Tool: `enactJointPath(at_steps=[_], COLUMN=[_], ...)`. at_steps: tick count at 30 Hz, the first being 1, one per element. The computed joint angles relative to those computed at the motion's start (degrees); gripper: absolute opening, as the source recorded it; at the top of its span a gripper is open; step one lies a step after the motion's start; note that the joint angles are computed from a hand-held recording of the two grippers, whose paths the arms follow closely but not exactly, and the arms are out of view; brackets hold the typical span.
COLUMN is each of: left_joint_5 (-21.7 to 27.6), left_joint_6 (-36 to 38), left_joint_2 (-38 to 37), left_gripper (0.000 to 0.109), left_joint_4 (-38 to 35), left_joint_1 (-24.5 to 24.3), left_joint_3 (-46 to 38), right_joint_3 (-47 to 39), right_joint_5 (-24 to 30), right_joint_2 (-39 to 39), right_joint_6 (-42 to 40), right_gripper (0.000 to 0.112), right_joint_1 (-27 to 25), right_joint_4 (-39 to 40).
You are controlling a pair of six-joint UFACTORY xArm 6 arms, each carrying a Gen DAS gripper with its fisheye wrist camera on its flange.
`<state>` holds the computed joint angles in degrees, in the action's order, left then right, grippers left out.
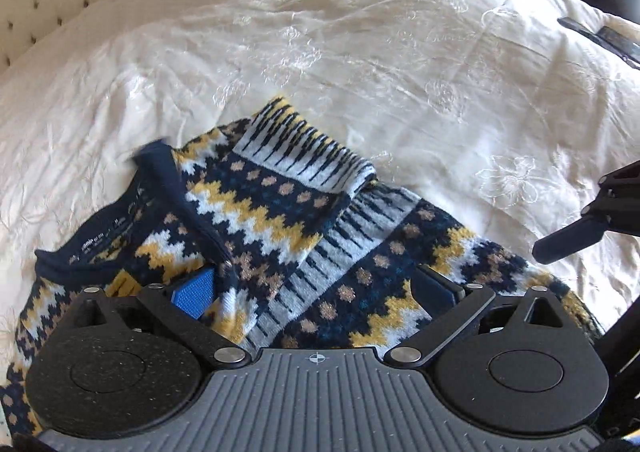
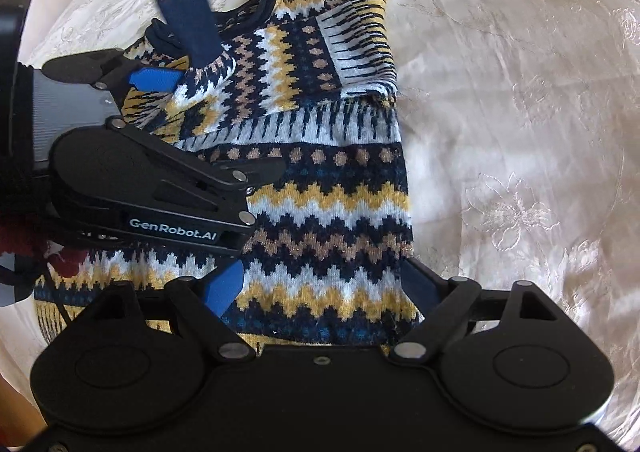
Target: Fold small clothes
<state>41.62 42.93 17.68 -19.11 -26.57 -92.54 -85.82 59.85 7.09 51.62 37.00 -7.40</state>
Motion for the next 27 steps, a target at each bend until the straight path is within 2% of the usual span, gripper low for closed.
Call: enactJointPath(at_steps=[5,8,11,16,19,22,27], left_joint_5=[-2.2,-3.2,-3.5,-2.2,0.5,1.5,3.0], left_joint_6=[8.8,8.2,1.1,-18.2,-27.8,-35.0,-42.0], left_joint_2=[-3.3,-5.4,-6.9,-7.1,-6.3,-6.0,-6.2], left_gripper=[0.102,0.102,0.102,0.102,0.102,0.102,0.102], left_joint_4=[-6.2,-7.8,-6.3,0.8,4.1,7.3,10.1], left_joint_1=[0.6,2.0,4.3,10.2,13.9,16.6,19.9], left_joint_3=[2.5,4.5,6.2,6.5,5.2,4.8,4.6], right_joint_3=[-0.3,-1.1,-1.3,-2.8,-4.4,-6.2,-8.5], right_joint_5=[-0.6,-1.1,-3.5,-9.1,-12.2,-14.6,-18.3], right_joint_2=[0.9,1.7,2.0,4.2,6.3,8.8,12.5], right_joint_6=[-0.8,-1.6,-2.0,-3.7,-5.7,-8.5,-11.2], right_gripper=[0.087,0.087,0.087,0.087,0.087,0.086,0.085], right_joint_1=[-0.1,-0.6,-1.5,-3.8,-5.2,-6.4,-8.2], right_joint_4=[1.0,1.0,-0.2,-0.8,-0.4,1.1,5.9])
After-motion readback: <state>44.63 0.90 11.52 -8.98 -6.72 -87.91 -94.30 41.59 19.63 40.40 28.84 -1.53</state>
